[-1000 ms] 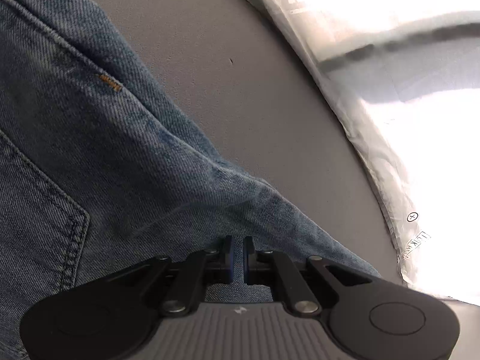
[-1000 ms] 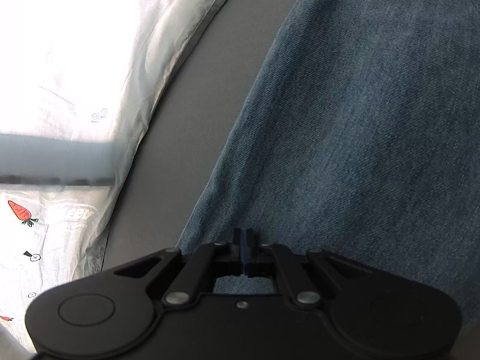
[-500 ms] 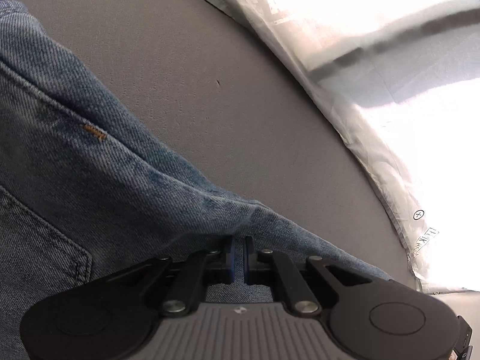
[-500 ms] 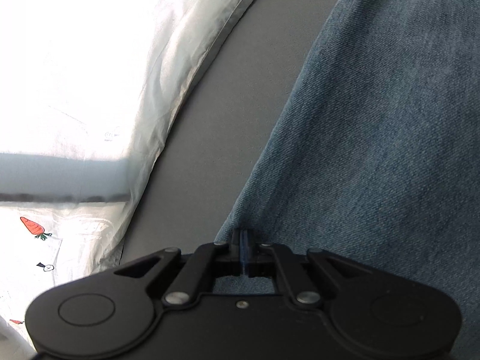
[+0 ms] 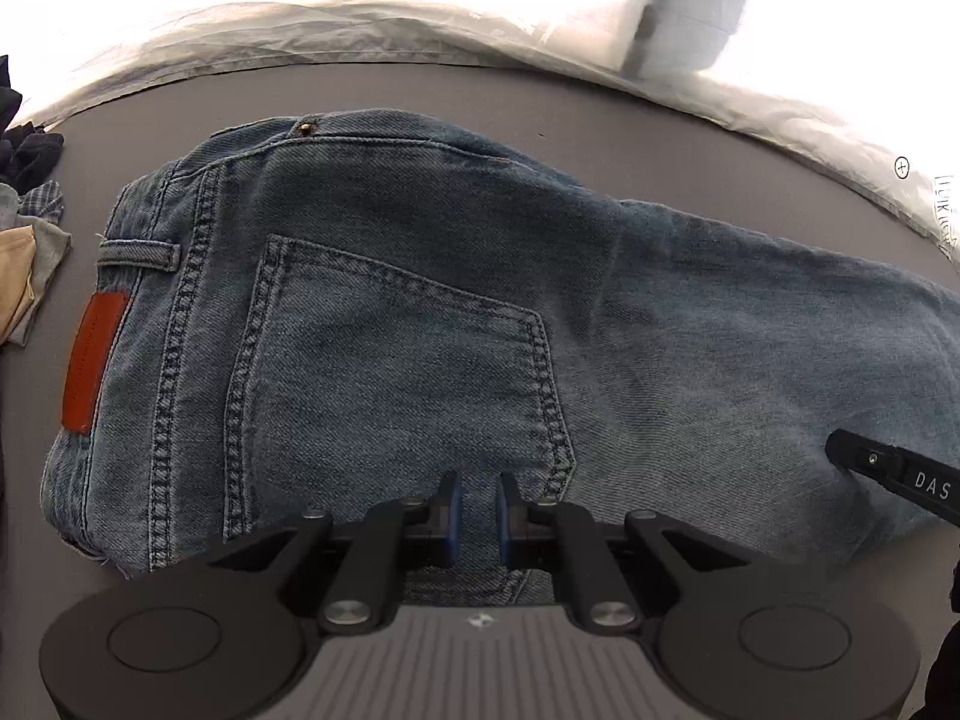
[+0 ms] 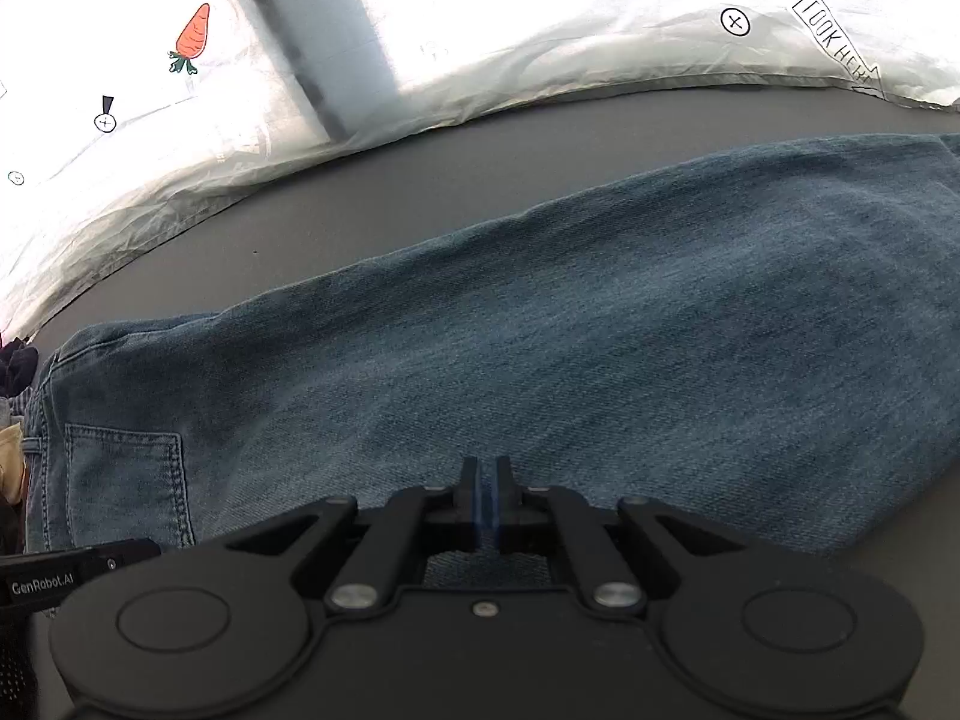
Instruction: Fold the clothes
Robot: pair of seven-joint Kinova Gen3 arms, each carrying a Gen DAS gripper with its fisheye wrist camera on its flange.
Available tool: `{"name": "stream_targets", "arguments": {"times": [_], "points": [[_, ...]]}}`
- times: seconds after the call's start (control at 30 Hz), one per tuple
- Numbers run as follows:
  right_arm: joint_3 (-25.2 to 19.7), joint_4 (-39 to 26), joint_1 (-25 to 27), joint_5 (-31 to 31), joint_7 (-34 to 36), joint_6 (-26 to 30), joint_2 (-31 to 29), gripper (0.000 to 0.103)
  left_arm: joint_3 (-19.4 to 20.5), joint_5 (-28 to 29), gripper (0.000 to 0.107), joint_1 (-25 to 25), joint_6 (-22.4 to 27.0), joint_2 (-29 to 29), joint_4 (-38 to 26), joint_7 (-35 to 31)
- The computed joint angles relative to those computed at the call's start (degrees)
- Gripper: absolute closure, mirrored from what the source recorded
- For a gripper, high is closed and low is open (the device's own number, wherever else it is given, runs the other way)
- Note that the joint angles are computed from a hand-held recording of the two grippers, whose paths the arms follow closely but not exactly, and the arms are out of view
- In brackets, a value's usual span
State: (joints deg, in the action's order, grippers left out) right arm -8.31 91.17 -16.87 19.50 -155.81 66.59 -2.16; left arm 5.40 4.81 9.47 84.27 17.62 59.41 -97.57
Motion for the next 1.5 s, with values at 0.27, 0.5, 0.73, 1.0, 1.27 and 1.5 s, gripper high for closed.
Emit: {"name": "stream_targets", "arguments": {"times": [0.27, 0.5, 0.73, 1.0, 1.27, 1.5], "points": [[-5.34, 0.71, -7.47, 6.33, -2.26, 5.91, 0.96, 0.093, -1.21, -0.60, 0.093, -3.57, -10.37, -6.53, 16.30, -6.33], [-5.00, 2.32, -10.80, 8.03, -7.41, 6.42, 2.65, 0.093, -2.40, 5.98, 0.092, -9.41, -10.38, -5.89, 15.93, -11.42], [-4.11, 2.62, -12.03, 9.24, -8.60, 7.42, 3.48, 0.086, -4.61, 7.23, 0.077, -14.66, -10.01, -6.96, 15.11, -13.25], [-4.01, 1.61, -13.42, 10.03, -10.75, 9.85, 4.64, 0.073, -6.69, 15.40, 0.066, -21.48, -12.71, -6.09, 18.64, -10.20], [-4.43, 0.30, -16.01, 11.07, -14.09, 14.62, 5.24, 0.046, -5.76, 23.18, 0.053, -25.79, -8.70, -3.44, 15.77, -8.40], [-6.73, -2.06, -22.98, 17.54, -8.01, 19.27, 9.42, 0.029, -4.69, 26.48, 0.042, -25.74, -6.80, -3.21, 15.52, -7.19]]}}
